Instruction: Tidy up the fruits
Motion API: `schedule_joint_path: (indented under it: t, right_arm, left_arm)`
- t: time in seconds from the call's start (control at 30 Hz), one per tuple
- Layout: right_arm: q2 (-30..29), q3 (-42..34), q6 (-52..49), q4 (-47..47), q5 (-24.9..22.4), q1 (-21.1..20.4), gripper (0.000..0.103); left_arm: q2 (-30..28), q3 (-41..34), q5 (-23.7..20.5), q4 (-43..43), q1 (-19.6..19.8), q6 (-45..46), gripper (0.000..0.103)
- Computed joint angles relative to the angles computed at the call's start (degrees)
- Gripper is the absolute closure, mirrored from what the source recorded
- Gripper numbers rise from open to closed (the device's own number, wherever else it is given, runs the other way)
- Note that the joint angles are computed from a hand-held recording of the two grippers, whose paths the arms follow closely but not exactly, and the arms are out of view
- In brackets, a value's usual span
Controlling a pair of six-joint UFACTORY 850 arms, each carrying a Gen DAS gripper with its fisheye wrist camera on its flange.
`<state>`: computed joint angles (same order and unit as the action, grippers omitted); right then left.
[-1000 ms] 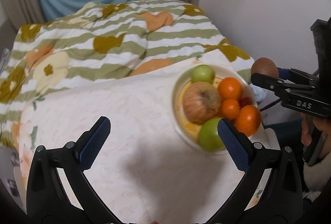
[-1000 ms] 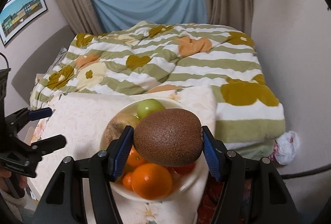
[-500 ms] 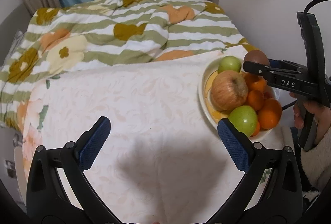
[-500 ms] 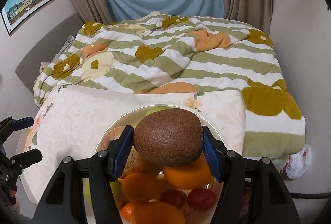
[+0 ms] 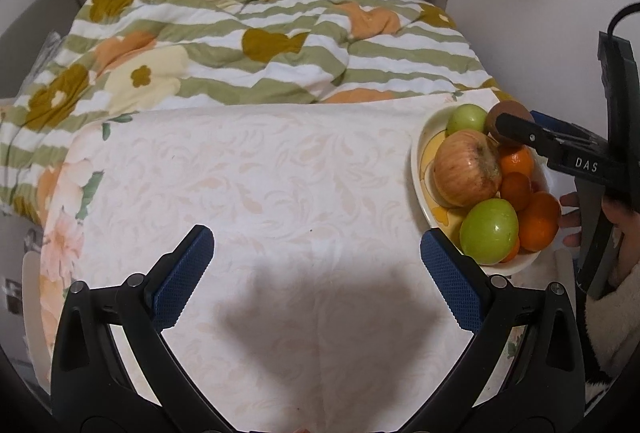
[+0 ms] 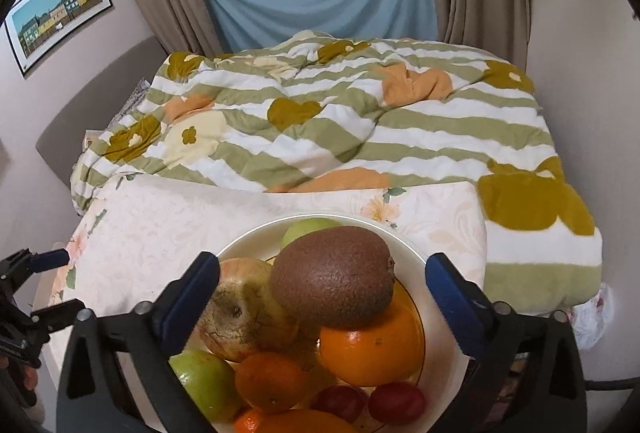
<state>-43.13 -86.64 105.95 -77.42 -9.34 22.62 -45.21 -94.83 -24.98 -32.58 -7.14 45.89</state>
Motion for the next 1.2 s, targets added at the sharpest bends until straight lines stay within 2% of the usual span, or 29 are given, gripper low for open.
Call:
schedule_joint_path:
  t: [0.33, 0.43, 0.63, 0.97, 1.2]
  right_arm:
    - [4.20, 1.42, -3.05, 4.16, -6.89, 2.87, 0.000]
    - [5.75, 1.39, -4.97, 6.43, -10.45, 4.90, 0.000]
    - [8.05, 0.90, -2.54, 7.21, -17.06, 9.55, 0.001]
    - [6.03, -7.01, -5.80, 18.17, -32.85, 17.59, 0.001]
    - [4.38, -9.55, -3.00, 20.41, -37.85, 20.43, 0.001]
  left_arm:
    - [4.60, 3.46, 0.30, -8.74, 2.74, 10.49, 0.000]
    - [6.11, 4.12, -0.10, -11.47, 3.93, 14.32, 0.000]
    - [9.88, 6.23, -0.87, -17.21, 7.07, 22.66, 0.000]
    - [14.79, 9.29, -0.39, -25.99, 12.26, 33.44, 0.000]
    - [16.40, 11.69, 0.44, -31.24, 14.36, 39.46, 0.000]
